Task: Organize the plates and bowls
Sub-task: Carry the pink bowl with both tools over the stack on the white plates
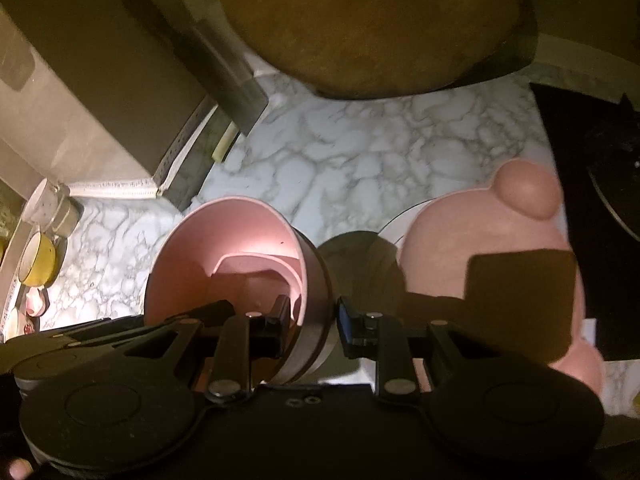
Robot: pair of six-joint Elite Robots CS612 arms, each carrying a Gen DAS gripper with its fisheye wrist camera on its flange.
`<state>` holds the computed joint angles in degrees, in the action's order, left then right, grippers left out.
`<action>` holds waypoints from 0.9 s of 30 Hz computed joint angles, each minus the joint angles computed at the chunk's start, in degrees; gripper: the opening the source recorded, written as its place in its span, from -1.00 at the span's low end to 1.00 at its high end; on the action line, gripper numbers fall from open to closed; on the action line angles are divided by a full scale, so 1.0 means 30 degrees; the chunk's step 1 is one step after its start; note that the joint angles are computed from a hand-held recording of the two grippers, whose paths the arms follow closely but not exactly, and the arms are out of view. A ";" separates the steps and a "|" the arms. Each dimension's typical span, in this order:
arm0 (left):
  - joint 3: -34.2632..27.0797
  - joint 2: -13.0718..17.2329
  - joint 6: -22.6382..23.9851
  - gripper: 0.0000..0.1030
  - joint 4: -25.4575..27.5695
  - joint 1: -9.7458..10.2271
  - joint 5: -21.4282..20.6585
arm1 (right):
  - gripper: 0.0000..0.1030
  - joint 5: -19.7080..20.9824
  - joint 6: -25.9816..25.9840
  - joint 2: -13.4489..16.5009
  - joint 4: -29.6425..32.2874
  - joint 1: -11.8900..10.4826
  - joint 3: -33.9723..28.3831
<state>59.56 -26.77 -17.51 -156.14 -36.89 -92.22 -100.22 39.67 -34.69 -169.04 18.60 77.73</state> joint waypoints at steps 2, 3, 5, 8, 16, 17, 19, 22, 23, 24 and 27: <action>-0.0093 -0.0026 0.0303 -0.42 0.0014 -0.0161 0.0033 | -0.55 -0.0249 -0.0051 -0.0227 -0.0261 -0.0049 0.0351; -0.0141 -0.0036 0.0443 -0.42 0.0013 -0.0234 0.0018 | -0.55 -0.0380 -0.0034 -0.0372 -0.0432 -0.0093 0.0591; -0.0289 -0.0021 0.0703 -0.42 0.0040 -0.0373 -0.0085 | -0.56 -0.0628 -0.0016 -0.0630 -0.0708 -0.0177 0.1015; -0.0633 0.0090 0.1021 -0.42 0.0191 -0.0572 -0.0278 | -0.56 -0.1024 0.0127 -0.0994 -0.1061 -0.0305 0.1630; -0.1829 0.0621 0.1820 -0.42 0.1101 -0.1070 -0.0930 | -0.57 -0.1887 0.0865 -0.1756 -0.1533 -0.0691 0.3083; -0.2010 0.0715 0.1919 -0.42 0.1279 -0.1132 -0.0998 | -0.57 -0.1949 0.0979 -0.1807 -0.1525 -0.0742 0.3209; -0.2333 0.0884 0.2052 -0.42 0.1634 -0.1225 -0.1098 | -0.57 -0.2036 0.1140 -0.1917 -0.1508 -0.0843 0.3474; -0.2778 0.1152 0.2267 -0.42 0.2055 -0.1367 -0.1229 | -0.57 -0.2055 0.1483 -0.2015 -0.1515 -0.0986 0.3819; -0.2932 0.1252 0.2320 -0.42 0.2198 -0.1414 -0.1245 | -0.57 -0.2014 0.1621 -0.2035 -0.1514 -0.1045 0.3913; -0.3122 0.1377 0.2369 -0.42 0.2350 -0.1429 -0.1272 | -0.57 -0.1969 0.1753 -0.2039 -0.1510 -0.1106 0.3999; -0.3402 0.1585 0.2440 -0.42 0.2773 -0.1509 -0.1304 | -0.57 -0.1850 0.2032 -0.1983 -0.1420 -0.1225 0.4104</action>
<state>49.36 -22.02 -10.19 -147.82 -41.42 -96.13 -105.77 45.76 -40.64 -173.30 14.93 90.04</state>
